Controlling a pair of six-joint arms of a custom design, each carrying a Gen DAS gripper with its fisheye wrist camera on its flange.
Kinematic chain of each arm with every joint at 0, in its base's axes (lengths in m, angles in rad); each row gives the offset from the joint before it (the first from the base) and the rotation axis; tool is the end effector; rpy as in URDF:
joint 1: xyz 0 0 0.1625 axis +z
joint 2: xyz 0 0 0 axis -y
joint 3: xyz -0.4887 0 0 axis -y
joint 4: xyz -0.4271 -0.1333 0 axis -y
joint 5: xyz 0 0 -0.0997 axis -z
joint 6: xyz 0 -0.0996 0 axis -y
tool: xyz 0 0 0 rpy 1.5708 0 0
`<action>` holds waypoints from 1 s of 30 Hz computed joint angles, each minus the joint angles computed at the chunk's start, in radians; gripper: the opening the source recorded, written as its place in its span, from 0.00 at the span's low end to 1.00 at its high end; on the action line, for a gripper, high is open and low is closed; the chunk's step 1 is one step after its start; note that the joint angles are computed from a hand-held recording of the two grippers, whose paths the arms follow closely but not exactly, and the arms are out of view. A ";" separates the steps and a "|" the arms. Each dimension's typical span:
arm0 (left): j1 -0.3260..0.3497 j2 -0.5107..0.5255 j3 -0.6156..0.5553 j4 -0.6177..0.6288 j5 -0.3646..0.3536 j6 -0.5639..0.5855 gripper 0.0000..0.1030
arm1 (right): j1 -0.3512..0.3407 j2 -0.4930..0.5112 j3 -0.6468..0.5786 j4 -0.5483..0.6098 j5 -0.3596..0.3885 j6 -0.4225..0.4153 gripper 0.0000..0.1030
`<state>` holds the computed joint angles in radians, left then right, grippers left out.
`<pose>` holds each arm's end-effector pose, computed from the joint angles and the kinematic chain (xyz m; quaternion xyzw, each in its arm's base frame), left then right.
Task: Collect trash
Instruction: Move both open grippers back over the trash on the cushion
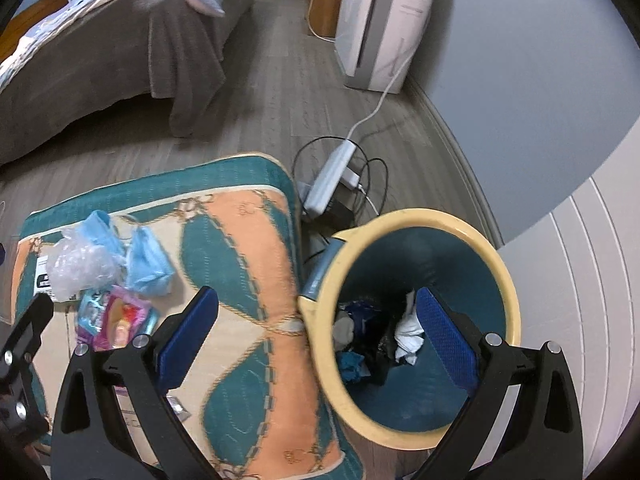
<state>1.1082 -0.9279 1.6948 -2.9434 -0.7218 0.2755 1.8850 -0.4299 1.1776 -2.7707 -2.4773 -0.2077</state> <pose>-0.1351 -0.7371 0.2599 0.1992 0.8555 -0.3073 0.3660 0.3223 -0.8142 0.0641 0.1312 -0.8718 0.2240 0.4154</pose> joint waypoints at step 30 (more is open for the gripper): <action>0.095 -0.143 0.041 0.042 0.145 -0.105 0.93 | 0.041 0.075 -0.088 0.099 0.197 0.148 0.94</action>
